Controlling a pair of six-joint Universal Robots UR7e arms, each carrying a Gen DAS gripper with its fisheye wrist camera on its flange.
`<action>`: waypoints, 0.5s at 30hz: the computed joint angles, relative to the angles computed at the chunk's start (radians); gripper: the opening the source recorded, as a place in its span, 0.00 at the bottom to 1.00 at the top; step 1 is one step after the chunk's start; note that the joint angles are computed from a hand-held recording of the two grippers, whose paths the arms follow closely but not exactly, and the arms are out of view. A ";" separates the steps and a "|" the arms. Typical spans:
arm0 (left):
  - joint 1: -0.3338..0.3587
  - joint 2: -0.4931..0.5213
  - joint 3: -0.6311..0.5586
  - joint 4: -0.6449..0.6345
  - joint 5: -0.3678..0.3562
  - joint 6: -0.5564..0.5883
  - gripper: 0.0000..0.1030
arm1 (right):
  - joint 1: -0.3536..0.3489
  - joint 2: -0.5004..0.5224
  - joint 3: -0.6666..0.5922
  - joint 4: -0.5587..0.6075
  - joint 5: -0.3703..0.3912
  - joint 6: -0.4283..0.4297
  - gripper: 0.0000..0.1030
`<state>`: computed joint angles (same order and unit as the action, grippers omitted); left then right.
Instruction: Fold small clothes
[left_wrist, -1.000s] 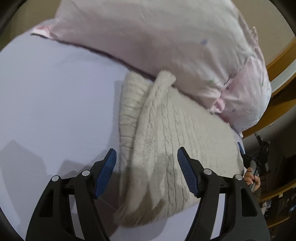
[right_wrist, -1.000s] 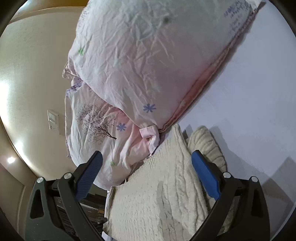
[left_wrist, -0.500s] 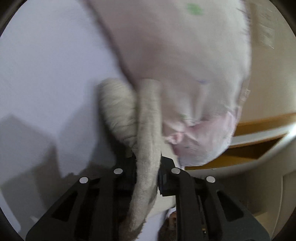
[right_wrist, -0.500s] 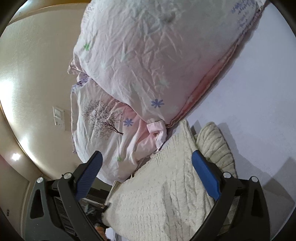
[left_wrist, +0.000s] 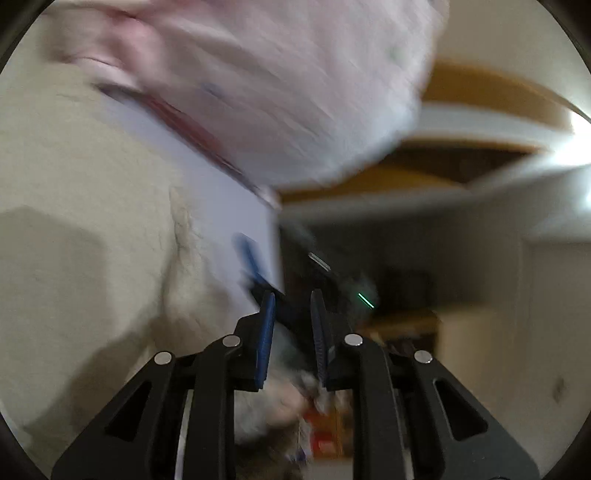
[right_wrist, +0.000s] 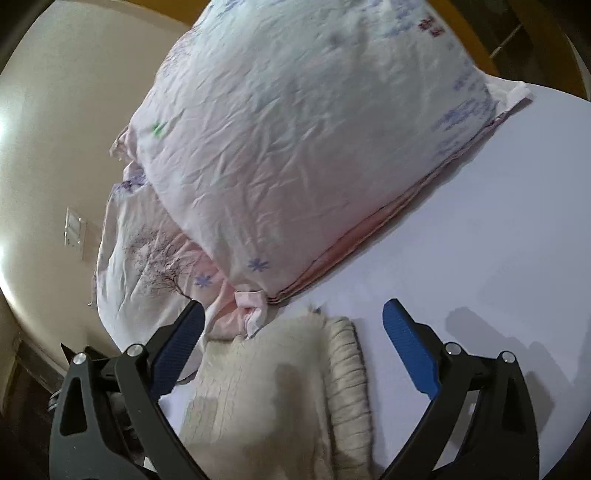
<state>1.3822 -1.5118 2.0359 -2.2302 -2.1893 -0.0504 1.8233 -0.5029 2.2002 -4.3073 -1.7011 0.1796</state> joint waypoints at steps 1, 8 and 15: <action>-0.004 -0.032 0.006 -0.012 0.008 0.043 0.19 | -0.015 -0.017 0.012 0.030 0.036 0.009 0.97; -0.005 -0.235 0.037 -0.145 0.548 0.019 0.72 | -0.015 -0.111 -0.018 0.479 0.044 0.028 0.98; 0.013 -0.215 0.079 -0.032 0.659 0.030 0.77 | -0.012 -0.094 -0.039 0.575 0.031 0.006 0.98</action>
<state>1.3954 -1.7270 2.1153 -2.2627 -1.5305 -0.0202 1.8116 -0.5968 2.1608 -3.7321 -1.6704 0.1859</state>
